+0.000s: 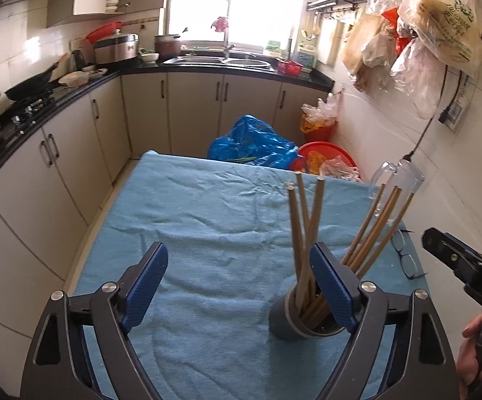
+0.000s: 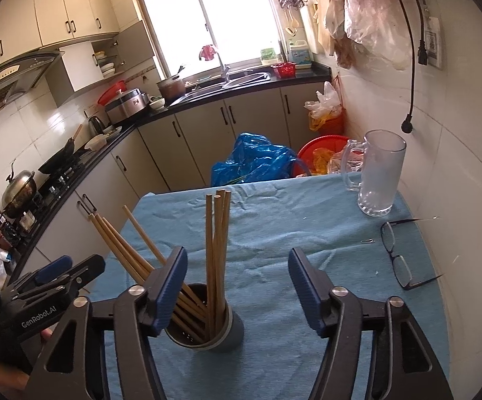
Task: Organize utensils
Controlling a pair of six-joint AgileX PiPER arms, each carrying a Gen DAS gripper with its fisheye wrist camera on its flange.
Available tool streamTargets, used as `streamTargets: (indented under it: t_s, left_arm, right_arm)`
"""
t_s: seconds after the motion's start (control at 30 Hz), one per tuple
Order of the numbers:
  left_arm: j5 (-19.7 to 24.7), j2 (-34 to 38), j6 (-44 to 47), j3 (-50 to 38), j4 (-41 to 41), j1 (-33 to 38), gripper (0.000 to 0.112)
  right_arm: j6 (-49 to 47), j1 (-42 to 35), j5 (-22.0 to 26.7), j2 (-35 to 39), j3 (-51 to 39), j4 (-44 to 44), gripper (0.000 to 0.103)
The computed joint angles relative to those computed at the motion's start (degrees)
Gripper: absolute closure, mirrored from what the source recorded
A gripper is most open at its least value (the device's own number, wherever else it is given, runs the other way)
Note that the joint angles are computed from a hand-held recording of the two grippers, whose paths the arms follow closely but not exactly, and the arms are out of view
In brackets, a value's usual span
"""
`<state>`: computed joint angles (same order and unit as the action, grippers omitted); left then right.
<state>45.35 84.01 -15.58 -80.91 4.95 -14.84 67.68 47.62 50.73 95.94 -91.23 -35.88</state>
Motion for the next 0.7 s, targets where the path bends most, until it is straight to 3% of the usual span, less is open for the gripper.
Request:
streamTargets:
  t_s: [0.1,0.3,0.7]
  left_arm:
    - [0.28,-0.95,-1.44,0.16,1.82,-0.2,0.023]
    - [2.87,-3.11,-6.2,-0.12,7.54,-0.81,0.02]
    - [7.9,-9.46,-10.83,2.35,15.99,-1.19,0.012]
  right_arm:
    - [0.56,0.29,1.17,-0.24,-0.15,-0.43,0.026]
    - [2.24,0.84,3.22,-1.68,0.68,-0.96,0.026]
    - [7.98,7.29,11.75,-6.53,3.37,-5.87,0.025]
